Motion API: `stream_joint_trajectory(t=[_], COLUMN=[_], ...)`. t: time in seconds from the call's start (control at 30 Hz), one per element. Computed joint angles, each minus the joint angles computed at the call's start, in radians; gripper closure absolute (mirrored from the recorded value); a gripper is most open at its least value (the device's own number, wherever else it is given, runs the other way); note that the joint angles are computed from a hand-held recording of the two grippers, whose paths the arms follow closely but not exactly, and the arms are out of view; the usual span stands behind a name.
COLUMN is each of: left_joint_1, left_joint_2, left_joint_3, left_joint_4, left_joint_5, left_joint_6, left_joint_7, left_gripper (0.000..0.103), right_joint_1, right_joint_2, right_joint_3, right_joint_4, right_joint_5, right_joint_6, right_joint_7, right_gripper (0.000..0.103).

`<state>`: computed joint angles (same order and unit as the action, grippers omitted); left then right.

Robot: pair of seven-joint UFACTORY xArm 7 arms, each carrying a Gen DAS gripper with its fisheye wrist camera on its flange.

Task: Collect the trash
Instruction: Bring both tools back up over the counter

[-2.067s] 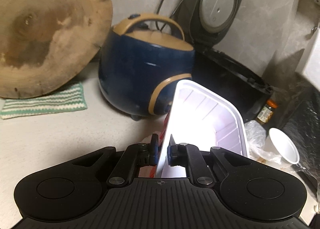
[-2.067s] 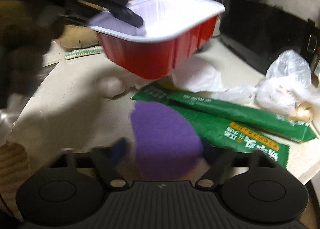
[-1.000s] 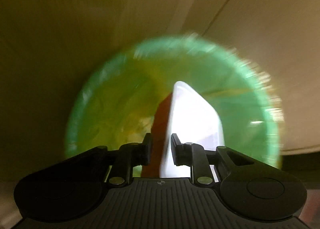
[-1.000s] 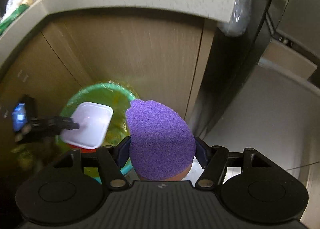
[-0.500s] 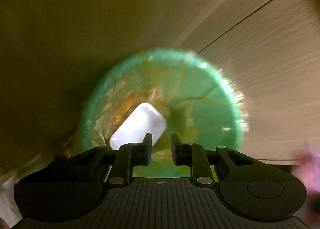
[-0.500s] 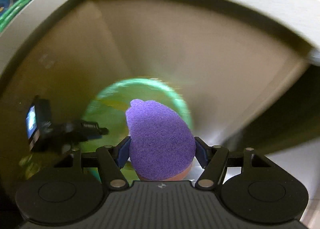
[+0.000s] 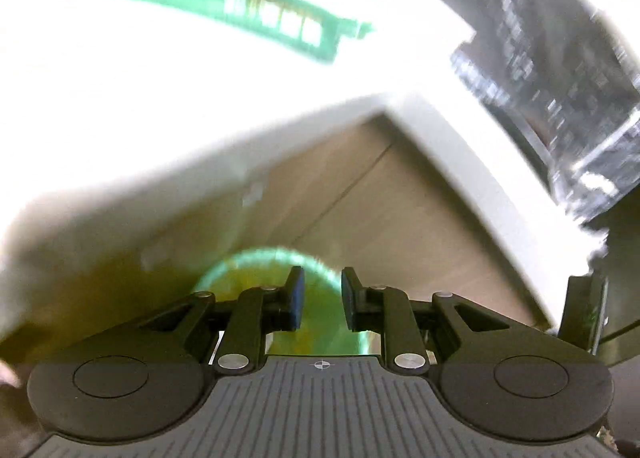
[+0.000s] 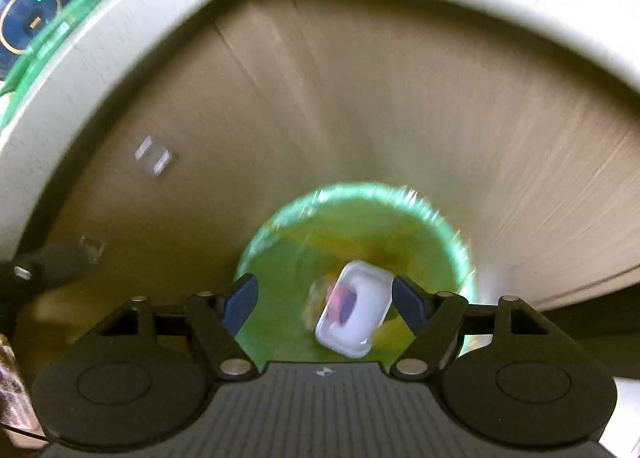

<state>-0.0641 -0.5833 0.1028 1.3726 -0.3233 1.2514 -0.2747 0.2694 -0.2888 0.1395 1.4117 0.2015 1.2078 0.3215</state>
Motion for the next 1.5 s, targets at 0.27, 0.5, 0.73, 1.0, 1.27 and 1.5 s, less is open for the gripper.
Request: stream_joint_trajectory(t=[0.27,0.5,0.73,1.0,1.27,1.5], left_joint_1=[0.101,0.225,0.252,0.266,0.321,0.376], left_joint_2=[0.066,0.141,0.227,0.316,0.233,0.060], left_joint_3=[0.049,0.106,0.159,0.171,0.239,0.233], left_joint_4=[0.235,0.373,0.427,0.449,0.471,0.276], left_joint_5=[0.117,0.280,0.252,0.152,0.084,0.197], left_joint_6=[-0.014,-0.035,-0.050,-0.028,0.087,0.063], left_joint_7=[-0.031,0.012,0.149,0.279,0.303,0.194], left_gripper=[0.080,0.080,0.080,0.080,0.080,0.080], right_joint_1=[0.005,0.097,0.277,0.385,0.431,0.508], right_joint_2=[0.099,0.289,0.528,0.581,0.629,0.721], right_joint_3=[0.045,0.107,0.097,0.055,0.078,0.047], right_joint_4=[0.293,0.580,0.920,0.970,1.029,1.187], right_joint_5=[-0.147,-0.306,-0.406,-0.346,-0.227,-0.197], right_joint_6=[0.021,-0.053,0.028,0.041,0.050,0.154], right_joint_7=[-0.046,-0.085,-0.126,-0.215,-0.287,-0.335], right_gripper=[0.028,0.019,0.016,0.016,0.016,0.016])
